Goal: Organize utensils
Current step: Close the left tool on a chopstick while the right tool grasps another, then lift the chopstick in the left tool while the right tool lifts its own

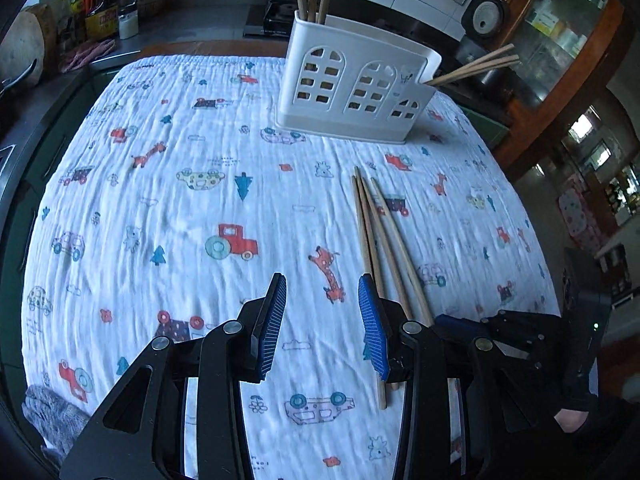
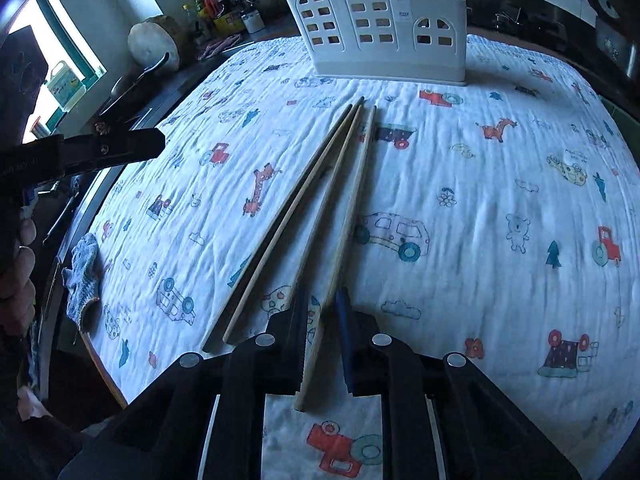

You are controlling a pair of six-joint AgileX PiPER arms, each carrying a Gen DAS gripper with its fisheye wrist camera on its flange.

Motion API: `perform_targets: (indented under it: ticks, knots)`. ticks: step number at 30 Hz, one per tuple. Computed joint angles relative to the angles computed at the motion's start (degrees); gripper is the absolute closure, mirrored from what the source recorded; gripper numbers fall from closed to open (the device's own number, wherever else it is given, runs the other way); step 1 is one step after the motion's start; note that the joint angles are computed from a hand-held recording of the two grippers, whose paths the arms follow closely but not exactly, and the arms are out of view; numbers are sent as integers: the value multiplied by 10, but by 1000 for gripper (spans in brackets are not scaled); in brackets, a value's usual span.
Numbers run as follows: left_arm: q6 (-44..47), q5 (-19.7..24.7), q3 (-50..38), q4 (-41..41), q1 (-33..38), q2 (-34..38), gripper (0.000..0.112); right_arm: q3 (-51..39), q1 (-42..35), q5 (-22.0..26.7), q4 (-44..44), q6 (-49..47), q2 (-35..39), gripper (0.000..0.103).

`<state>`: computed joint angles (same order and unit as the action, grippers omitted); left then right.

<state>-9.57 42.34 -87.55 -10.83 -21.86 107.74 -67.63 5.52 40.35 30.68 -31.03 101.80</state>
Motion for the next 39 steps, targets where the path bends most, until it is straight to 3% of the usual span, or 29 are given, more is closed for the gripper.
perform_targets:
  ticks: [11, 21, 28, 39]
  knots:
    - [41, 2, 23, -75, -25, 32, 77, 7, 13, -19, -51, 44, -4, 94]
    - [57, 5, 13, -130, -33, 75, 94, 12, -7, -24, -64, 51, -10, 96]
    - [44, -2, 14, -123, -35, 80, 98, 18, -7, -30, -77, 54, -14, 96]
    - [-59, 16, -14, -18, -75, 89, 99, 33, 6, -43, -96, 58, -24, 93]
